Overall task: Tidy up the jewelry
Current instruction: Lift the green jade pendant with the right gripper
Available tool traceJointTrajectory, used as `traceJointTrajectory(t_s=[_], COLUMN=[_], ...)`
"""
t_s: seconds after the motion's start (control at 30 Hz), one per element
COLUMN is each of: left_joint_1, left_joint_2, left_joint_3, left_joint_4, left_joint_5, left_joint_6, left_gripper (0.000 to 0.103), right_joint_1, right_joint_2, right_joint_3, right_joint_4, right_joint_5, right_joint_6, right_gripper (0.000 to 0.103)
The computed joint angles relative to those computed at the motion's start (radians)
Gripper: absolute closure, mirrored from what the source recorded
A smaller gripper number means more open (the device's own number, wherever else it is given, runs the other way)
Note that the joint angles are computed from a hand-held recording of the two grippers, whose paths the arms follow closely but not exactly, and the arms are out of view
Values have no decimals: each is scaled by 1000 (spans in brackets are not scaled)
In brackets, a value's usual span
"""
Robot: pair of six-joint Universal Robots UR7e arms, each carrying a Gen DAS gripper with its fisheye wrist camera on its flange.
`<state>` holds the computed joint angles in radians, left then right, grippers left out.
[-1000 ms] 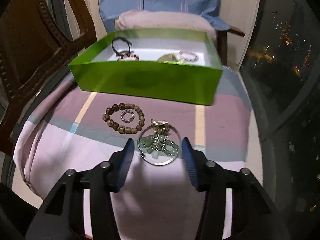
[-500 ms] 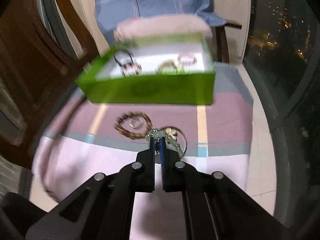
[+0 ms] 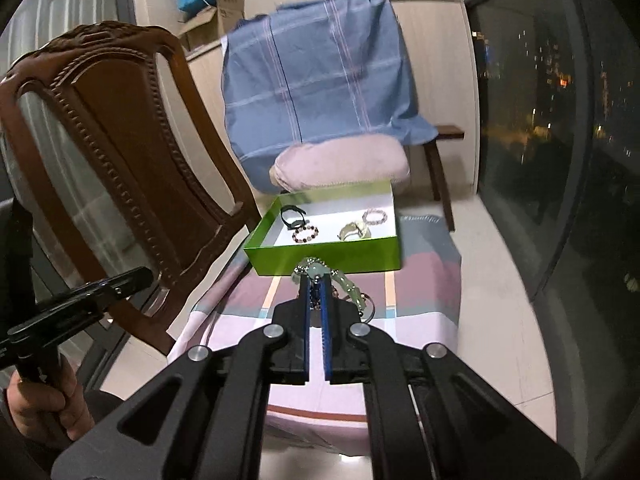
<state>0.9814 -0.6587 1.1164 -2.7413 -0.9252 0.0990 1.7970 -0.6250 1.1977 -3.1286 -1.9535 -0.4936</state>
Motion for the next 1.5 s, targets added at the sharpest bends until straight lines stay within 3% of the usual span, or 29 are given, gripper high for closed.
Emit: traceJointTrajectory(t_s=[0.2,0.4,1.5], left_joint_1=[-29,-41,-37], left_joint_2=[-36,-51,-58], left_joint_3=[84,122,122], left_joint_4=[-7,-9,16], left_joint_5=[20,30,22], left_joint_6=[-21,-35,-42], left_gripper=[98,98,98], right_joint_1=[14,20,29], right_joint_2=[-25,-45,-50], right_joint_3=[78,110,117], right_joint_4=[-74,-74,-68], right_joint_5=[-18,-21,-32], right_joint_6=[-26,-19,-19], right_gripper=[98,98,98])
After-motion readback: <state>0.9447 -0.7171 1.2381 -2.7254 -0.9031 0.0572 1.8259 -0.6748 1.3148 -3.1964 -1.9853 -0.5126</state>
